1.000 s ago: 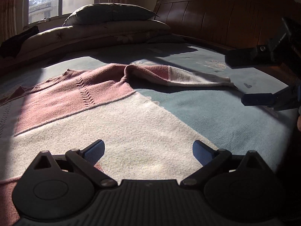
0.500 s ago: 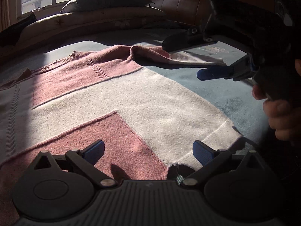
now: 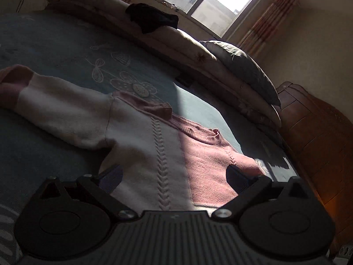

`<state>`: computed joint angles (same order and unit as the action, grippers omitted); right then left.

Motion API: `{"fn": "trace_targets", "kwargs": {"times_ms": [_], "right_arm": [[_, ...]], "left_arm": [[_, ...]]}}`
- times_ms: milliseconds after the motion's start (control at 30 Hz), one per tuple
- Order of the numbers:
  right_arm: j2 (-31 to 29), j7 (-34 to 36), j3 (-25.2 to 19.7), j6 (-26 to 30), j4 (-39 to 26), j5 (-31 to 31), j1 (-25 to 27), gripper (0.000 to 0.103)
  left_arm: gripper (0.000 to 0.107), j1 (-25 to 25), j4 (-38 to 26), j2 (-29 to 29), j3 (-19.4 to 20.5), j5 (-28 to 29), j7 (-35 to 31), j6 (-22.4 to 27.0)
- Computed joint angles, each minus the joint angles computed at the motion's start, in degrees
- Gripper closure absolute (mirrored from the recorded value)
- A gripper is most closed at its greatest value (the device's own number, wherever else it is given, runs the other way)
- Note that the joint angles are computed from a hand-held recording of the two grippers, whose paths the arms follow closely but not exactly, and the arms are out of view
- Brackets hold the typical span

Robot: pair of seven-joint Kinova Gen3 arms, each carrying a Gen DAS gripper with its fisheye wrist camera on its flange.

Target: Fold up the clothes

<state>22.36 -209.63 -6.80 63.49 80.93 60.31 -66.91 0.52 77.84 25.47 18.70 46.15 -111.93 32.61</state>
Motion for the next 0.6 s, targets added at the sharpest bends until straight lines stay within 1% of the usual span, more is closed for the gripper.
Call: {"fn": "trace_targets", "kwargs": {"times_ms": [100, 167, 200, 267, 300, 400, 467, 500, 533, 567, 600], "right_arm": [[1.7, 3.9, 0.1, 0.1, -2.7, -1.3, 0.8, 0.0], [2.5, 6.5, 0.5, -0.1, -4.0, -2.7, 1.1, 0.0], [2.7, 7.6, 0.7, -0.1, -4.4, -3.3, 1.2, 0.0], [3.0, 8.7, 1.2, 0.0, -4.8, -4.3, 0.9, 0.0], [3.1, 8.8, 1.5, 0.1, -4.9, -4.7, 0.8, 0.0], [2.9, 7.8, 2.2, -0.7, -4.3, -5.3, 0.8, 0.0], [2.6, 7.1, 2.3, -1.9, -3.7, -5.7, 1.2, 0.0], [2.6, 7.0, 2.3, -2.4, -3.5, -6.1, 1.4, 0.0], [2.5, 7.0, 2.2, -3.0, -3.4, -6.4, 1.7, 0.0], [2.5, 7.2, 2.2, -3.3, -3.4, -6.8, 1.9, 0.0], [2.9, 8.1, 2.1, -3.0, -3.9, -7.3, 1.9, 0.0]], "left_arm": [[0.008, -2.3, -4.7, 5.6, -0.1, 3.1, 5.1, 3.9], [0.008, -3.4, -7.2, 9.0, 0.5, 4.4, 6.6, 6.4], [0.008, -3.9, -8.0, 10.4, 1.1, 4.5, 7.2, 6.7], [0.008, -3.0, -9.3, 12.0, 0.4, 4.1, 7.6, 5.6], [0.008, -2.9, -10.2, 13.1, 0.7, 3.9, 7.6, 5.6], [0.008, -3.4, -12.5, 15.6, 2.8, 4.2, 5.4, 5.0], [0.008, -3.5, -12.9, 16.5, 4.2, 4.0, 5.7, 2.9], [0.008, -3.7, -12.7, 16.9, 5.0, 4.8, 4.7, 1.3], [0.008, -3.3, -12.1, 16.8, 4.7, 6.2, 3.0, -0.1], [0.009, -2.3, -10.9, 16.1, 3.4, 8.5, 0.8, -2.5], [0.01, -0.5, -10.0, 15.1, 1.0, 10.9, -1.5, -4.8]]}}
